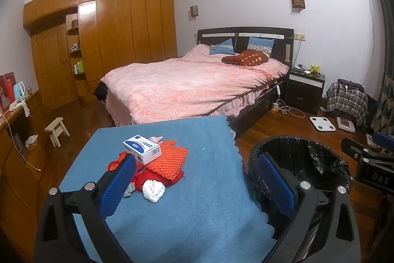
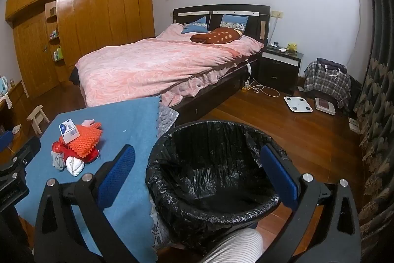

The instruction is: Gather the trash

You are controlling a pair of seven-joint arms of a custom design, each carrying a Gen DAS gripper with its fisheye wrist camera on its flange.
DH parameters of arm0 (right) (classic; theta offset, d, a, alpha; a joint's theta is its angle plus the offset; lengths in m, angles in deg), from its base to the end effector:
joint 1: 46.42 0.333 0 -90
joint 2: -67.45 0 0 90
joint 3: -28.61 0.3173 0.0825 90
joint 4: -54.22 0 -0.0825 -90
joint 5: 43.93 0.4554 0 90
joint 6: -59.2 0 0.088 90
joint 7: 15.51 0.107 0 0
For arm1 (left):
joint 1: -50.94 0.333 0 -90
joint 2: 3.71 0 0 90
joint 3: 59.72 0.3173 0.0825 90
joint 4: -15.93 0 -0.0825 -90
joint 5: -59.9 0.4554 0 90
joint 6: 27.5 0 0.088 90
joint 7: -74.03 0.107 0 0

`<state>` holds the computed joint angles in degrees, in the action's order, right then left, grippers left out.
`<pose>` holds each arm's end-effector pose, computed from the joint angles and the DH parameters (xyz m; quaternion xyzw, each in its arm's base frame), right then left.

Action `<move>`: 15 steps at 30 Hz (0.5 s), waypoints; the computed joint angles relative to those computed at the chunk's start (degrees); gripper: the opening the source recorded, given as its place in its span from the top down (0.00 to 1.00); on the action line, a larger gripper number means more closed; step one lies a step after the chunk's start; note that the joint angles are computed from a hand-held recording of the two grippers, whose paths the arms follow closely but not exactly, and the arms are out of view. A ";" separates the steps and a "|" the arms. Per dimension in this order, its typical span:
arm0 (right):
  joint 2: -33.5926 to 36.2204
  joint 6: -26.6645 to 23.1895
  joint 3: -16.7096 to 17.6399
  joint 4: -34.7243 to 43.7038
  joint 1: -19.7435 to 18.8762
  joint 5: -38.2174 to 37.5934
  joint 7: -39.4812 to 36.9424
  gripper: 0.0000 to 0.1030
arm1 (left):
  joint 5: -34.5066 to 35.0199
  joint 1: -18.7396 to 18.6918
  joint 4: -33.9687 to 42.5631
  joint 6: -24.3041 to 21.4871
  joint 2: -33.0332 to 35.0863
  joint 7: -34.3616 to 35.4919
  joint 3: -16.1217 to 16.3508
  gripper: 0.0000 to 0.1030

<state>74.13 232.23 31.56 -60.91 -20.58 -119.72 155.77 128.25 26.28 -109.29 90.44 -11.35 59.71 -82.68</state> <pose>0.5426 0.3795 0.4230 -0.7181 0.5088 -0.2640 0.3947 0.4293 -0.4024 0.4404 -0.7052 0.4852 -0.2580 0.4481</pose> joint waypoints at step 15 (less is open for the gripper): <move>0.63 0.74 -0.31 0.72 -0.08 -1.18 1.06 0.04 | 0.04 -0.05 0.00 -0.06 0.00 -0.05 0.01 0.06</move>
<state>74.76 232.96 31.25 -60.19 -20.65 -120.90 156.83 128.29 26.23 -109.29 90.38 -11.35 59.66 -82.67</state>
